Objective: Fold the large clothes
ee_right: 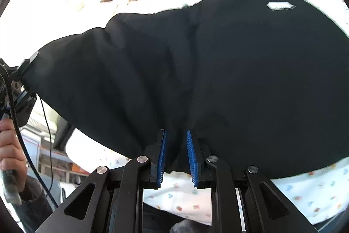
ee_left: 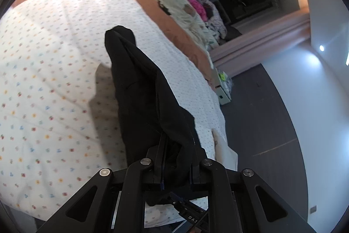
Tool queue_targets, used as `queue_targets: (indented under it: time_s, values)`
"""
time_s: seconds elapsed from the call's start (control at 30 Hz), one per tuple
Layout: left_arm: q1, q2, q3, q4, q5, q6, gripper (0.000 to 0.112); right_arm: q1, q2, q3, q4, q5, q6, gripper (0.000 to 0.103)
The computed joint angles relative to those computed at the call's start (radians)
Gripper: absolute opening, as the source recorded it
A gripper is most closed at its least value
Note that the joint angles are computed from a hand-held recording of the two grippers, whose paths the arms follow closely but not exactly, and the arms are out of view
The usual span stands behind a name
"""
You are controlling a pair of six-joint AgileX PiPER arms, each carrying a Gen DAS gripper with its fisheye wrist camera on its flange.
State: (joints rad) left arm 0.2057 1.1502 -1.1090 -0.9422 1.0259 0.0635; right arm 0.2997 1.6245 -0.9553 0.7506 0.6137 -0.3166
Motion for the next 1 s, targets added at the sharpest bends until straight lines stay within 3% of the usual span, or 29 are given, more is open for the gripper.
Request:
queue_targets:
  time_s: [0.33,0.6,0.87,1.0]
  values:
    - [-0.417,0.165,-0.269,0.262,-0.156,-0.277,0.014,-0.270,-0.181,0.100,0.107,0.068,-0.170,0.020]
    - [-0.628,0.341,-0.468,0.443,-0.164,-0.432,0.014,-0.497,-0.270,0.155,0.163,0.147,-0.264,0.020]
    - [-0.786,0.570,-0.702,0.553,-0.111,-0.541,0.014,-0.788,-0.299,0.193,0.198,0.282,-0.406,0.020]
    - [-0.894,0.748,-0.956,0.662,0.052,-0.574,0.021,-0.893,-0.302,0.202,0.196,0.334,-0.453,0.020]
